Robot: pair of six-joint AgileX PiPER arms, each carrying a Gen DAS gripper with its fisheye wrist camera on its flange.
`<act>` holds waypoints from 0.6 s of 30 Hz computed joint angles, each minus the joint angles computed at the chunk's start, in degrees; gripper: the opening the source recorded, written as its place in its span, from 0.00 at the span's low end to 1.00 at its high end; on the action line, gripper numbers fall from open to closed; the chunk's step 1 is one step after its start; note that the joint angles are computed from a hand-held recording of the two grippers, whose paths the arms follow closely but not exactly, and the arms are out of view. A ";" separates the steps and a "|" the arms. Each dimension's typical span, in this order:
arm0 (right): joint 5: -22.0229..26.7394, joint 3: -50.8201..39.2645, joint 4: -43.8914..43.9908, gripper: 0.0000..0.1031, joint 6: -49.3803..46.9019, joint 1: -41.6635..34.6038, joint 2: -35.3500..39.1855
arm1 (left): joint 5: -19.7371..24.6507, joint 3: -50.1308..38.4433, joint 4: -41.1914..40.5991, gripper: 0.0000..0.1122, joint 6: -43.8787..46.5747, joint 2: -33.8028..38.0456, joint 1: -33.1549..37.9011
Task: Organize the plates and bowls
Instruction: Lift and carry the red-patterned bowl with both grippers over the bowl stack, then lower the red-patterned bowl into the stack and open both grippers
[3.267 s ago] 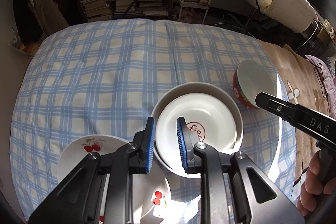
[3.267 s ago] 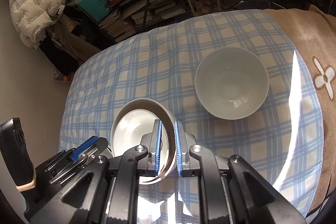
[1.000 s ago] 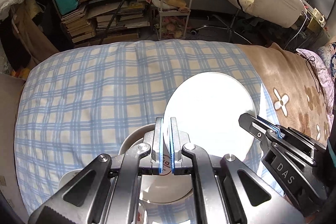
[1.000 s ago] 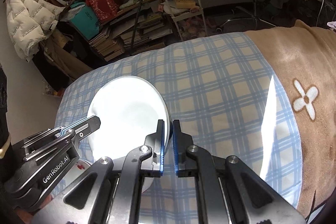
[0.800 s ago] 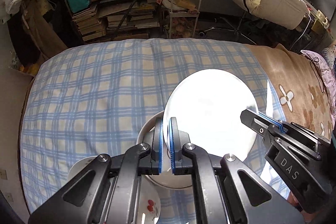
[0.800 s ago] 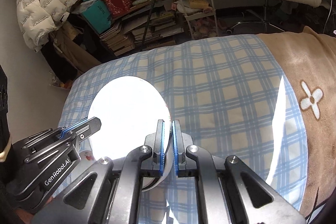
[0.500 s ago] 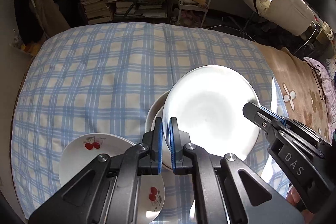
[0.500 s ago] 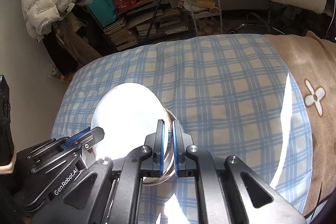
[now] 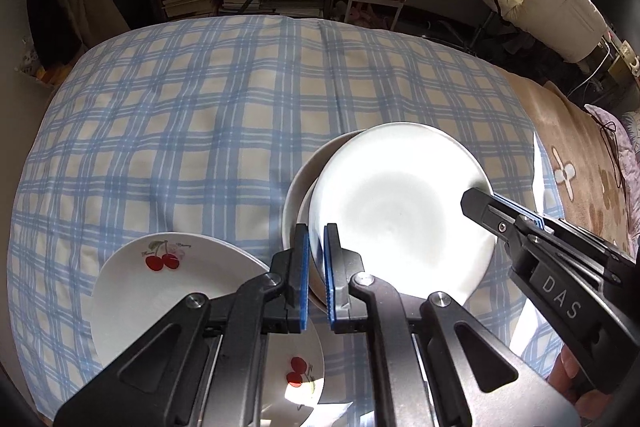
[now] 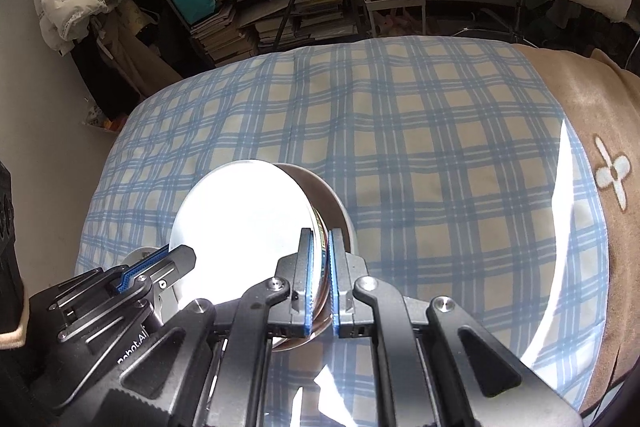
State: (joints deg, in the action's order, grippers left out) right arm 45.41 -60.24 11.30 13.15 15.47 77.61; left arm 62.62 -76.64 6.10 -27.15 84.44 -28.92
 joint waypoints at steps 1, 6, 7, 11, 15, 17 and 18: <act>-0.01 0.01 0.51 0.08 -0.52 -0.32 0.23 | -0.20 0.17 -0.01 0.07 0.03 0.12 -0.01; 0.13 -0.09 1.29 0.08 -1.54 -0.47 1.05 | -0.89 0.77 0.34 0.07 0.28 0.68 0.16; 0.19 -0.15 1.38 0.08 -1.66 -0.42 1.20 | -0.99 0.90 0.51 0.07 0.46 0.73 0.10; 0.26 -0.27 2.53 0.09 -2.83 -0.81 1.25 | -1.50 1.09 2.22 0.07 1.20 0.73 -0.87; -0.59 0.06 3.85 0.10 -4.19 -1.47 0.45 | -2.56 0.96 0.78 0.09 2.08 -0.02 0.53; -0.49 0.05 4.94 0.10 -5.56 -2.42 -0.22 | -2.05 0.24 2.05 0.10 2.05 -0.13 0.23; -0.44 0.04 5.23 0.10 -5.96 -2.83 -0.52 | -1.64 -0.22 3.18 0.11 1.71 -0.12 -0.15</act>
